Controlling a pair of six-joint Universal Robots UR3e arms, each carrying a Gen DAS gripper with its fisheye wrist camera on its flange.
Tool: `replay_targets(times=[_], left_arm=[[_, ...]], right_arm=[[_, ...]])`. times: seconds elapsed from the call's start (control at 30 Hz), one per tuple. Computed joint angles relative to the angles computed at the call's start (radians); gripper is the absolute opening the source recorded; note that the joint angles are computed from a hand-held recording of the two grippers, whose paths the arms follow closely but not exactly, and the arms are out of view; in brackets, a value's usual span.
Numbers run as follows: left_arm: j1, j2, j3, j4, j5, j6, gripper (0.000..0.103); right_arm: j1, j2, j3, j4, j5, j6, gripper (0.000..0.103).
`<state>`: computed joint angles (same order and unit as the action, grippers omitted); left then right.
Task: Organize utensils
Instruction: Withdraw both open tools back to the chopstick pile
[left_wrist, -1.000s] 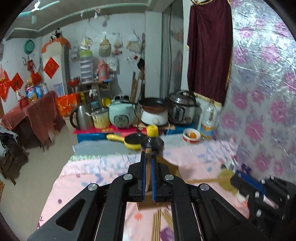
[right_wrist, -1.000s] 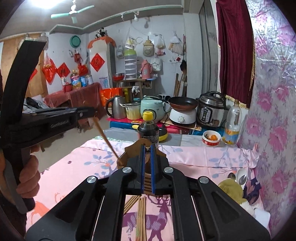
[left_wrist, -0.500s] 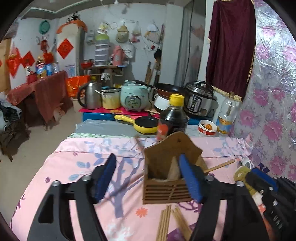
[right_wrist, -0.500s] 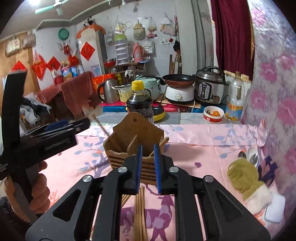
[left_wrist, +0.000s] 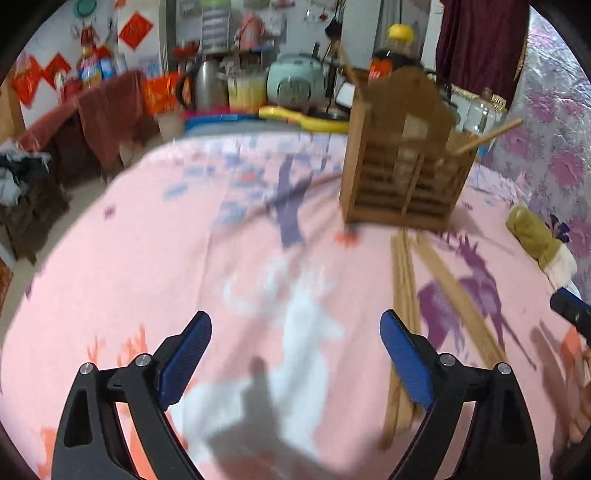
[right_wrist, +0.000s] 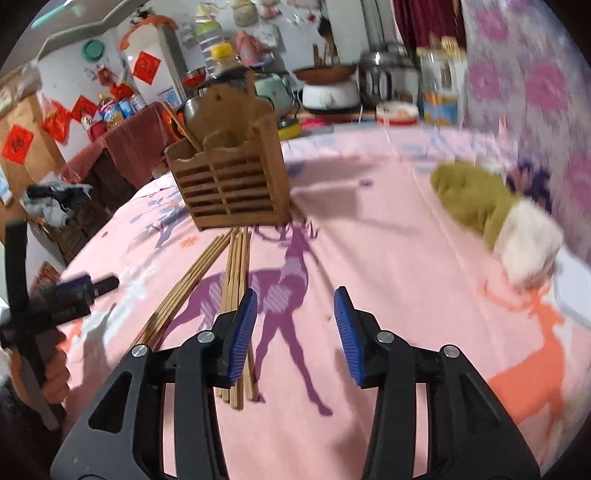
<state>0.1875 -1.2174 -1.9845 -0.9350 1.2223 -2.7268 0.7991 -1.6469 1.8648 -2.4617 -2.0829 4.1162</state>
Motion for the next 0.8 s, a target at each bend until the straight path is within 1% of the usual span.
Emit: replay_targets(times=[0.03, 0.13, 0.2, 0.3, 0.33, 0.37, 0.4, 0.43, 0.53, 0.6, 0.8], left_arm=[[0.034, 0.024, 0.0, -0.058, -0.029, 0.031, 0.091], [0.113, 0.101, -0.02, -0.153, -0.1, 0.091, 0.091], [0.104, 0.12, -0.032, -0.157, -0.091, 0.091, 0.091], [0.124, 0.166, -0.038, -0.242, -0.103, 0.142, 0.091], [0.153, 0.198, -0.043, -0.306, -0.126, 0.19, 0.091], [0.152, 0.195, -0.036, -0.335, -0.138, 0.207, 0.091], [0.138, 0.174, -0.028, -0.337, -0.141, 0.206, 0.091], [0.163, 0.196, -0.024, -0.411, -0.162, 0.26, 0.091], [0.185, 0.223, -0.017, -0.503, -0.198, 0.336, 0.091], [0.165, 0.224, -0.022, -0.501, -0.193, 0.343, 0.091], [0.057, 0.185, -0.048, -0.41, -0.108, 0.31, 0.091]], right_arm=[[-0.014, -0.019, 0.027, -0.023, 0.018, 0.004, 0.046], [-0.039, -0.06, 0.083, -0.06, 0.031, 0.037, 0.049], [-0.044, -0.073, 0.108, -0.055, 0.035, 0.074, 0.049], [-0.051, -0.104, 0.164, -0.095, 0.093, 0.103, 0.051], [-0.051, -0.111, 0.184, -0.121, 0.111, 0.107, 0.051], [-0.04, -0.111, 0.196, -0.135, 0.12, 0.116, 0.051], [-0.028, -0.108, 0.197, -0.135, 0.115, 0.121, 0.051], [-0.01, -0.099, 0.189, -0.125, 0.1, 0.128, 0.051], [0.018, -0.084, 0.168, -0.099, 0.07, 0.136, 0.054], [0.016, -0.082, 0.163, -0.088, 0.067, 0.135, 0.055], [-0.007, -0.107, 0.191, -0.094, 0.095, 0.145, 0.055]])
